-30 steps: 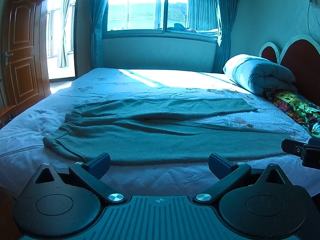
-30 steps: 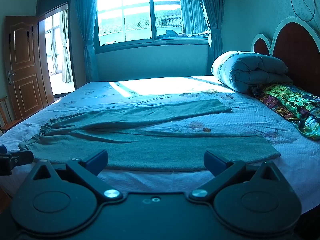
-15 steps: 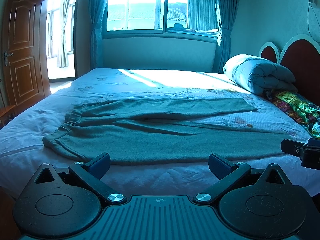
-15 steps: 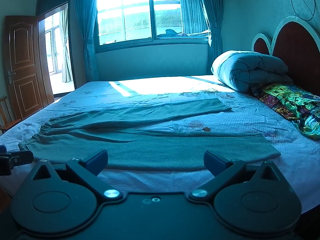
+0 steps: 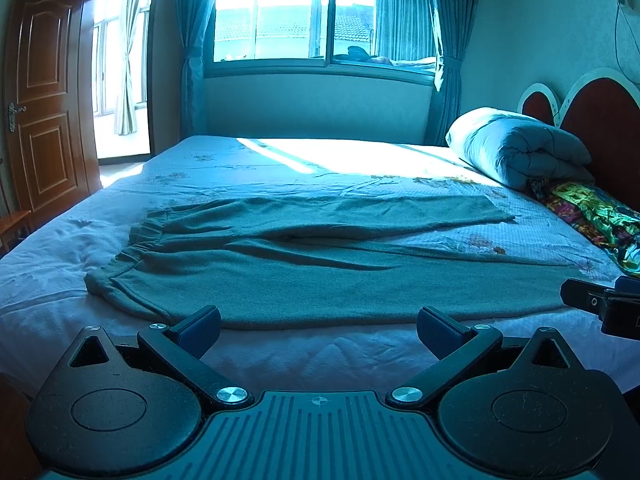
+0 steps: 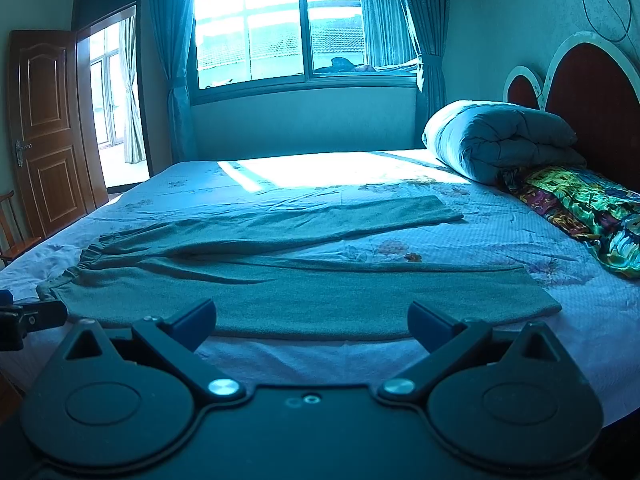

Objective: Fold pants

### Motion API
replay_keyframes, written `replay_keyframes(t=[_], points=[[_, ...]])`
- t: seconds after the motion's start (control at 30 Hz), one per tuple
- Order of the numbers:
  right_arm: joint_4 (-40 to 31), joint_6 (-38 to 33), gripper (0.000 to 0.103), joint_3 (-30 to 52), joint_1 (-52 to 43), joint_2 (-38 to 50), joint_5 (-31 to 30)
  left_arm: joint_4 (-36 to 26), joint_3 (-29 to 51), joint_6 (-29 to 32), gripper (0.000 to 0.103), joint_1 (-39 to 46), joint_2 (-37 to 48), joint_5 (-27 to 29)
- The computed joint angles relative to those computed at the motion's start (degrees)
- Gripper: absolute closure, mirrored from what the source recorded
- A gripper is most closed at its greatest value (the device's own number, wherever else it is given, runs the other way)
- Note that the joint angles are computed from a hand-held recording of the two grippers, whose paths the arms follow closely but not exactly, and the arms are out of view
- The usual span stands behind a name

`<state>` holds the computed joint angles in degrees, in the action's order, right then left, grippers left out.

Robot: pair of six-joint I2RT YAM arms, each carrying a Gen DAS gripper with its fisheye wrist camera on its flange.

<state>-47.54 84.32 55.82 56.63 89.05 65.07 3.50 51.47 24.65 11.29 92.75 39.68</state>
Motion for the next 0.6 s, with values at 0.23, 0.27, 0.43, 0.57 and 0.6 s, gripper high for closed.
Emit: replay_keyframes(t=[0.23, 0.27, 0.43, 0.57, 0.6], points=[[-0.10, 0.08, 0.006, 0.08, 0.01, 0.09, 0.02, 0.21, 0.01, -0.20, 0.000, 0.01, 0.16, -0.03], [-0.13, 0.08, 0.006, 0.00, 0.04, 0.01, -0.05, 0.33, -0.03, -0.21, 0.000, 0.00, 0.15, -0.06], [0.10, -0.10, 0.006, -0.07, -0.04, 0.06, -0.11, 0.26, -0.06, -0.02, 0.000, -0.05, 0.15, -0.07], [-0.02, -0.01, 0.006, -0.04, -0.01, 0.07, -0.09, 0.45, -0.17, -0.04, 0.000, -0.16, 0.14, -0.21], [-0.02, -0.01, 0.006, -0.04, -0.01, 0.07, -0.09, 0.45, -0.17, -0.04, 0.000, -0.16, 0.14, -0.21]])
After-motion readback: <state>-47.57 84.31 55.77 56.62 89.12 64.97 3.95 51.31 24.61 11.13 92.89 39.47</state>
